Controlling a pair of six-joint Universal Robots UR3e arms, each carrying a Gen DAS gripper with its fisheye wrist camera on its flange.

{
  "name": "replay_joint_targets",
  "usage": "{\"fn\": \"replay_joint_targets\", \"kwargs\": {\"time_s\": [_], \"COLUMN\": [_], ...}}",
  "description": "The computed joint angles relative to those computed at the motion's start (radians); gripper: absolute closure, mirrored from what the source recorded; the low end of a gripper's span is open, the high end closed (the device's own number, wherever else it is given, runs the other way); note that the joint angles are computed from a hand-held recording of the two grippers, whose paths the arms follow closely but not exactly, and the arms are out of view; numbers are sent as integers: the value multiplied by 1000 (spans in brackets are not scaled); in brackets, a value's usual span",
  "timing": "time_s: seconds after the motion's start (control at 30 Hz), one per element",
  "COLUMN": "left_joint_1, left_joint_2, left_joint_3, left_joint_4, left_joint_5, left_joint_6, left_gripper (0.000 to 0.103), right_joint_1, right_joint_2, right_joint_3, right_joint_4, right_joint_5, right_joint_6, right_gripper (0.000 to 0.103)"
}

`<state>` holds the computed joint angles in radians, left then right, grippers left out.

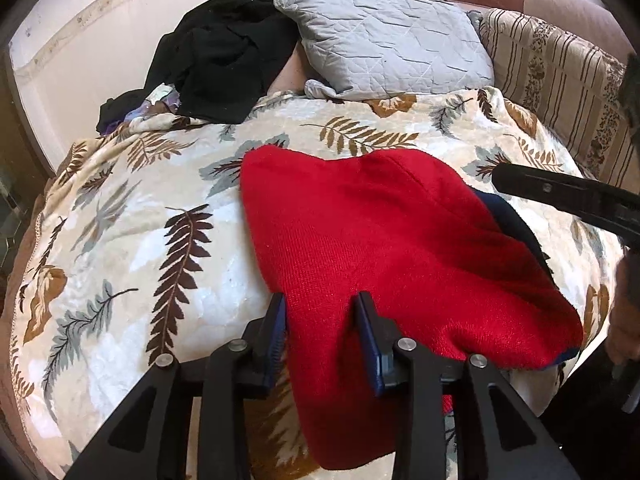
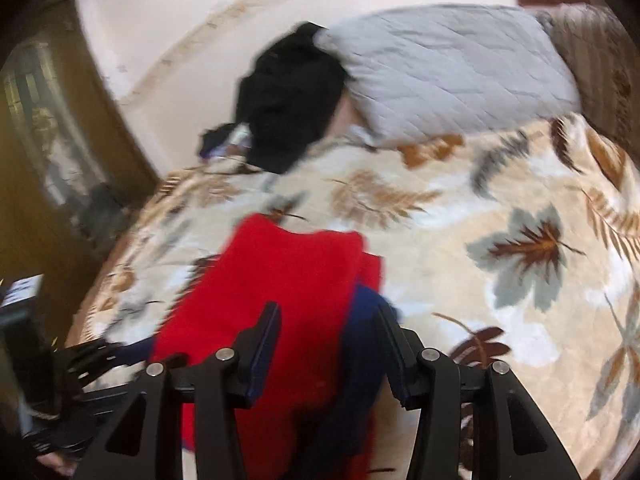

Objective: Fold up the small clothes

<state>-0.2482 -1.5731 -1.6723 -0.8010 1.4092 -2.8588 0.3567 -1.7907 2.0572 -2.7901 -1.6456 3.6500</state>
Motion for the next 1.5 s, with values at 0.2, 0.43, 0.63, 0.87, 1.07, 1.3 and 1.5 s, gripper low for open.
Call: {"fn": "replay_joint_targets", "kwargs": {"time_s": [0.2, 0.43, 0.63, 0.87, 1.07, 1.3, 1.5], "left_joint_1": [-20, -30, -39, -53, -175, -201, -233], "left_joint_2": [16, 82, 225, 355, 388, 456, 478], "left_joint_3": [-37, -68, -119, -67, 19, 113, 189], "left_joint_4": [52, 55, 80, -20, -74, -157, -218], "left_joint_5": [66, 147, 232, 302, 525, 545, 573], "left_joint_6": [-19, -69, -112, -156, -200, -212, -225], "left_gripper": [47, 34, 20, 15, 8, 8, 8], "right_joint_1": [-29, 30, 169, 405, 596, 729, 813], "right_joint_2": [132, 105, -11, -30, 18, 70, 136], "right_joint_3": [-58, -76, -95, -249, -427, -610, -739], "right_joint_4": [129, 172, 240, 425, 639, 871, 1015], "right_joint_5": [124, 30, -160, -434, -628, -745, -789], "right_joint_6": [-11, 38, 113, 222, 379, 529, 639], "right_gripper": [59, 58, 44, 37, 35, 33, 33]}}
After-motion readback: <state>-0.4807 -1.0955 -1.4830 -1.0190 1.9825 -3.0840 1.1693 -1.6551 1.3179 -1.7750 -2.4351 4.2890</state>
